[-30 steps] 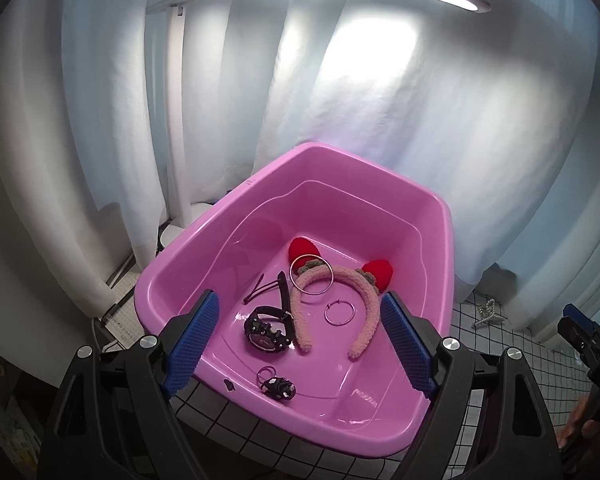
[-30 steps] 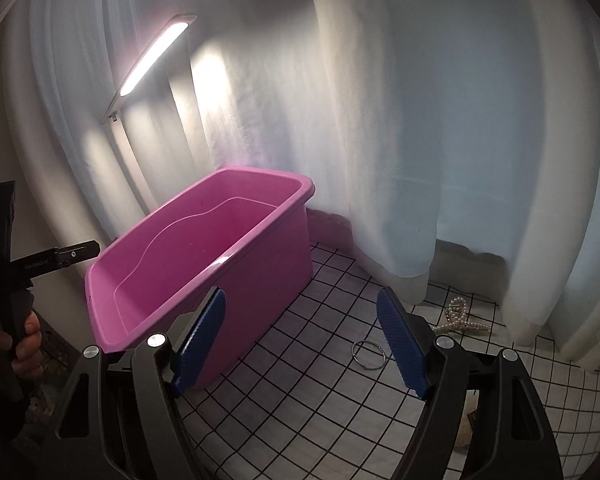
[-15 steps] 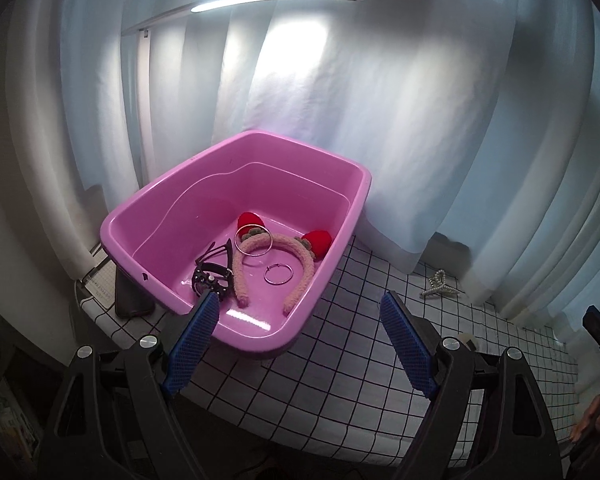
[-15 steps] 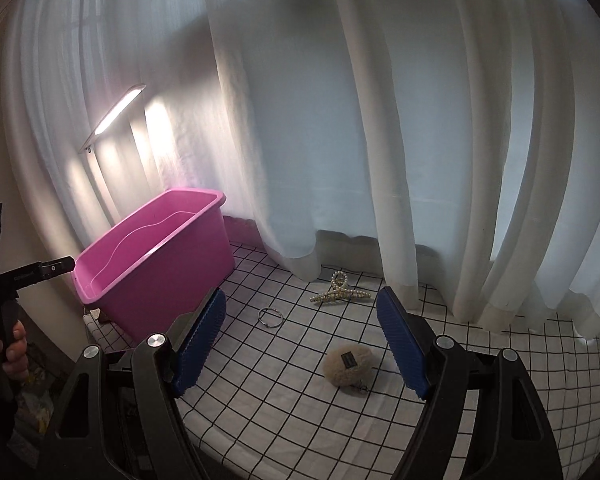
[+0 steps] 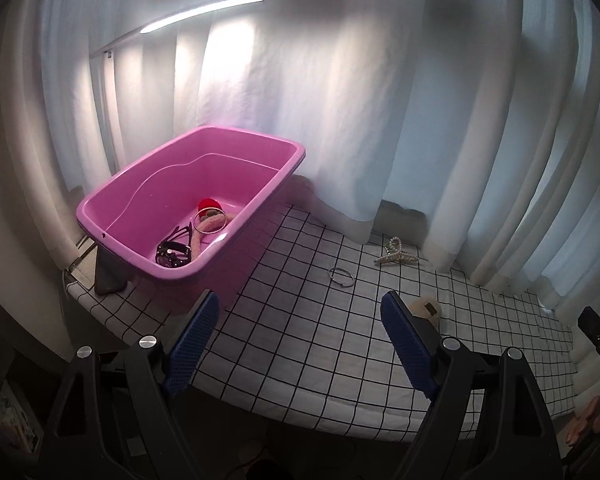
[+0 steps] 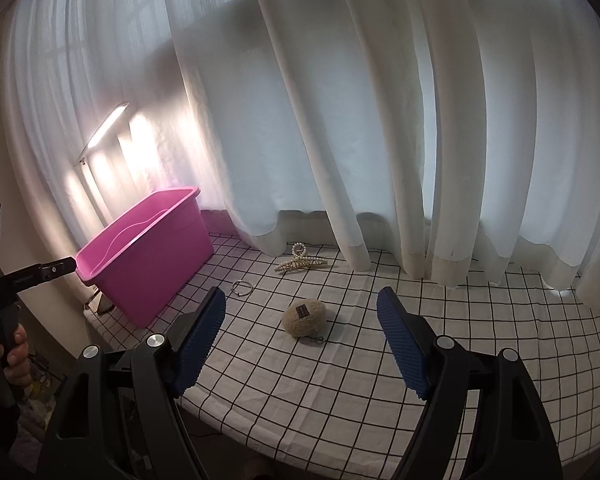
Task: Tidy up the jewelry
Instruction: 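Withdraw both open tools from the tub toward the remaining jewelry on the table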
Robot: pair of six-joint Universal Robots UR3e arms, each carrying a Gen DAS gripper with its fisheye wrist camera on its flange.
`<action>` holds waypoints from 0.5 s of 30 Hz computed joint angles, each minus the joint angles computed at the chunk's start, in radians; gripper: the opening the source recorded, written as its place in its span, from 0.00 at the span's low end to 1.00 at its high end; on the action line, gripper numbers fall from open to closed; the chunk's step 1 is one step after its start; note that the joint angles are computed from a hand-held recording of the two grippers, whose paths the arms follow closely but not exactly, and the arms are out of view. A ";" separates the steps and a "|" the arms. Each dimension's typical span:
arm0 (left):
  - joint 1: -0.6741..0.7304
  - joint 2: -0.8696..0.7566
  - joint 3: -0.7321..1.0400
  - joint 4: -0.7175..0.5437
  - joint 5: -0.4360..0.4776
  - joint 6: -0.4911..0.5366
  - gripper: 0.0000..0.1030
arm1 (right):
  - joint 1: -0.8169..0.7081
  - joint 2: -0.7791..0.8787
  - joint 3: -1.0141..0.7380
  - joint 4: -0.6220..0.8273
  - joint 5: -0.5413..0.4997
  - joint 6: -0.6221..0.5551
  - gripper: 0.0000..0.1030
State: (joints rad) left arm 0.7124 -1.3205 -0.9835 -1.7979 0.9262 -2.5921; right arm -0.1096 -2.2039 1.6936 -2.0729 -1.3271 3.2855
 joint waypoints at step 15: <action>-0.423 -0.341 0.084 0.269 0.189 -0.132 0.81 | 0.097 0.067 0.129 -0.115 -0.153 0.196 0.72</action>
State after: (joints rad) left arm 0.2889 -1.6615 -0.8996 -1.5286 1.1149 -2.7242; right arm -0.0128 -2.1373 1.8228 -2.1884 -1.4802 3.4814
